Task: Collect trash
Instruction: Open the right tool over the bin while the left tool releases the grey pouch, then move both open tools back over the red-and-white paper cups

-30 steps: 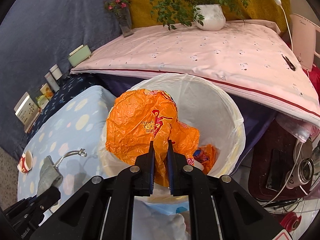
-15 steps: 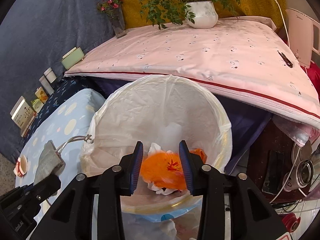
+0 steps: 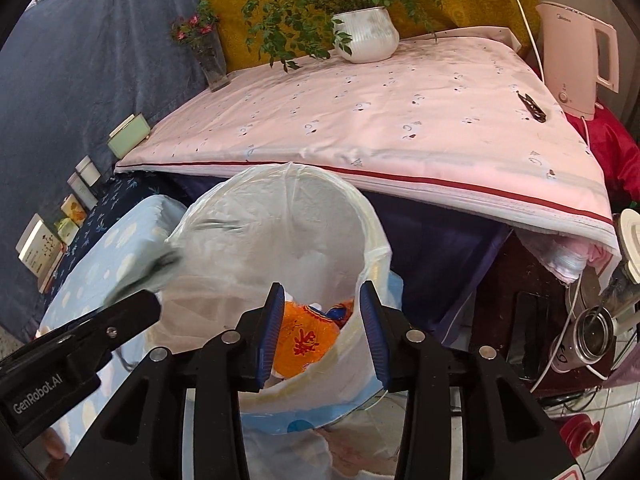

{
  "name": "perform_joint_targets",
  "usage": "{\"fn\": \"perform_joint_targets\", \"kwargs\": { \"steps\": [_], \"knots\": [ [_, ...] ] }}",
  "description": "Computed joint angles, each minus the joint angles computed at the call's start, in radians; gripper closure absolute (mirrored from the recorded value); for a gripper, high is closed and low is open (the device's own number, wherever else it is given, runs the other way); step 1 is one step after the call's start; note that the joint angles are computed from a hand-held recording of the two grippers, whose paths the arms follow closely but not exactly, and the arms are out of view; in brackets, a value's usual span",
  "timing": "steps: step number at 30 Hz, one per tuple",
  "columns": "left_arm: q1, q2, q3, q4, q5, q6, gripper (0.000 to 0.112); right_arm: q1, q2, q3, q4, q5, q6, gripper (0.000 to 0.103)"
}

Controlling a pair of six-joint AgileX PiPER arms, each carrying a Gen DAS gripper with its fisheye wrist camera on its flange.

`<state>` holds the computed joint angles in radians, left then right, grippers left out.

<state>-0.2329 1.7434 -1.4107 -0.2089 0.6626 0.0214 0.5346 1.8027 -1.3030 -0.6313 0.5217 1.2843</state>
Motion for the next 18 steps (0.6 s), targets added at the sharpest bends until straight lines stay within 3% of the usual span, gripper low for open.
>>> {"fn": "perform_joint_targets", "kwargs": {
  "steps": [1,10,18],
  "knots": [
    [-0.004,-0.007,0.012,0.018,-0.014,-0.018,0.053,0.003,-0.005,0.004,-0.005,0.002,0.007,0.064],
    [0.025,-0.06,0.088,0.079,-0.037,-0.066,0.052,0.04,-0.021,-0.018,-0.008,0.02,-0.002,0.061],
    [0.144,-0.158,0.192,0.046,-0.049,-0.037,0.052,0.131,0.004,-0.107,-0.019,0.075,-0.019,0.057]
  ]
}}
